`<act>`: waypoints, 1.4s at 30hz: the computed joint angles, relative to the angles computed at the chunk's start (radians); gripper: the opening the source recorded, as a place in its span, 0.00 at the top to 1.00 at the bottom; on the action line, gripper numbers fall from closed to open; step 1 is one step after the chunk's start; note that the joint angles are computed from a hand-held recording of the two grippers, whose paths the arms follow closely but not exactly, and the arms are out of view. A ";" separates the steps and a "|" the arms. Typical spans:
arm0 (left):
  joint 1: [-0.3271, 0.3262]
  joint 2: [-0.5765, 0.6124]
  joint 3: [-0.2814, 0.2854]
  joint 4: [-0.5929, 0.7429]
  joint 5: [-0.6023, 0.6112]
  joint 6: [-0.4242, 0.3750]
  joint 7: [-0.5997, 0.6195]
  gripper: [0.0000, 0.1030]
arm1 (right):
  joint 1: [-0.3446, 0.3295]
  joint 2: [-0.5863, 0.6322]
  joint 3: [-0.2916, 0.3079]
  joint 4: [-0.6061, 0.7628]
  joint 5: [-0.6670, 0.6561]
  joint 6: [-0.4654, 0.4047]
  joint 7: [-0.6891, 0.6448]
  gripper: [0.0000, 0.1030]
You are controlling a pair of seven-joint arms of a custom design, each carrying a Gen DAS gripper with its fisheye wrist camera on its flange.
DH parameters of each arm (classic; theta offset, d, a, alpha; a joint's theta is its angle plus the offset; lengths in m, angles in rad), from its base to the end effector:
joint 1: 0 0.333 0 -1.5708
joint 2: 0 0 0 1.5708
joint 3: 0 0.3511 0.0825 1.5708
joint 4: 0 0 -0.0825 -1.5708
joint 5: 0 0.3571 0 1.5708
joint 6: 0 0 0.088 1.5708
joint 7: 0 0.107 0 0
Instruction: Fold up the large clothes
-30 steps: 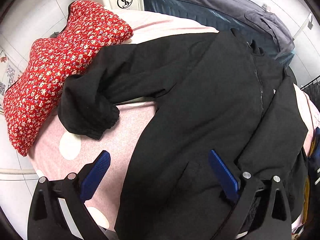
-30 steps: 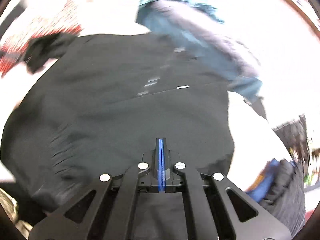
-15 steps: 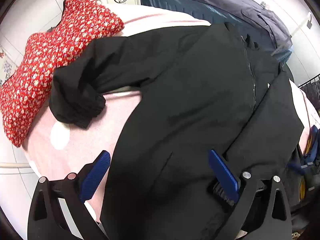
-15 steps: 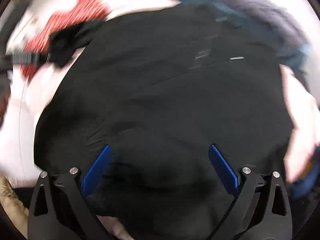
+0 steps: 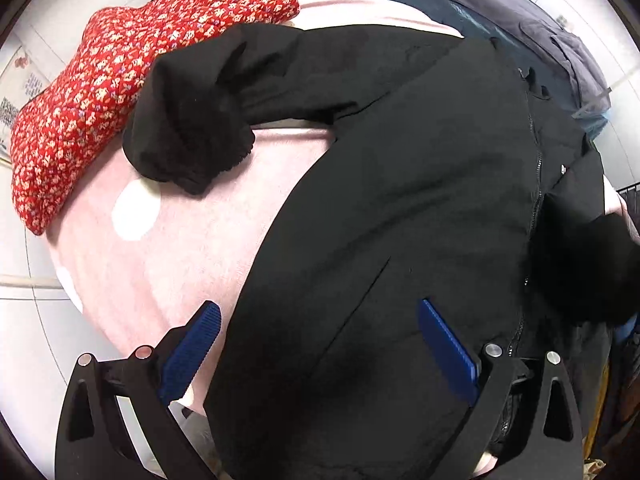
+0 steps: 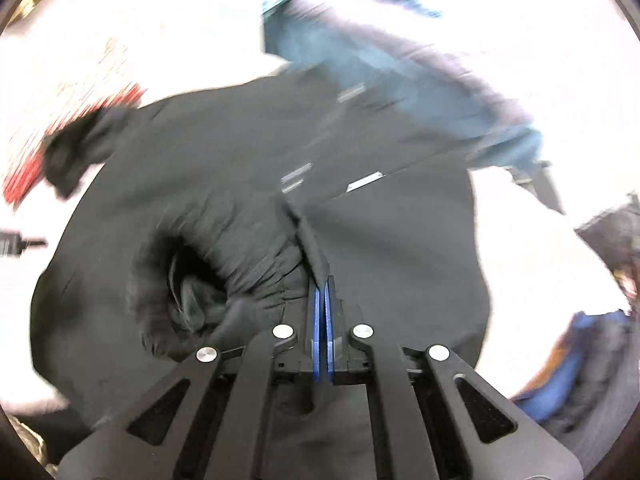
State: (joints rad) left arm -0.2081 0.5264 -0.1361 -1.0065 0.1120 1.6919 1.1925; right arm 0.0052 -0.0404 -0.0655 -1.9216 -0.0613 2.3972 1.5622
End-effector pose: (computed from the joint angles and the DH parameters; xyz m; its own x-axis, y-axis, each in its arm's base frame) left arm 0.6764 -0.1980 0.6015 0.0518 -0.9985 0.0193 -0.9845 -0.0543 -0.1668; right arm 0.5618 -0.0351 0.6069 -0.0339 -0.9976 0.0599 -0.8708 0.0001 -0.4916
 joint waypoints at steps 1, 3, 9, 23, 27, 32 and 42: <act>-0.001 0.000 -0.001 -0.001 -0.001 0.002 0.002 0.06 | -0.026 0.003 -0.024 0.032 -0.022 0.006 0.027 0.98; -0.006 0.010 -0.004 0.012 0.002 0.000 0.013 0.06 | -0.069 0.000 -0.052 0.075 -0.086 0.001 0.086 0.98; -0.032 0.037 -0.002 0.057 0.025 -0.009 0.052 0.06 | -0.217 0.071 -0.148 0.266 -0.318 -0.045 0.205 0.98; -0.040 0.052 0.011 0.083 0.040 -0.021 0.036 0.06 | -0.410 0.212 -0.254 0.469 -0.414 -0.284 0.369 0.98; -0.035 0.037 0.013 0.057 0.043 -0.008 0.022 0.06 | -0.425 0.172 -0.234 0.420 -0.336 -0.286 0.378 0.72; -0.017 0.010 0.008 0.005 0.030 0.017 0.010 0.06 | -0.383 0.006 -0.183 0.197 -0.261 -0.098 0.327 0.20; 0.014 -0.092 -0.005 -0.180 0.019 0.108 0.055 0.06 | -0.210 -0.164 -0.098 -0.082 -0.016 -0.121 0.070 0.20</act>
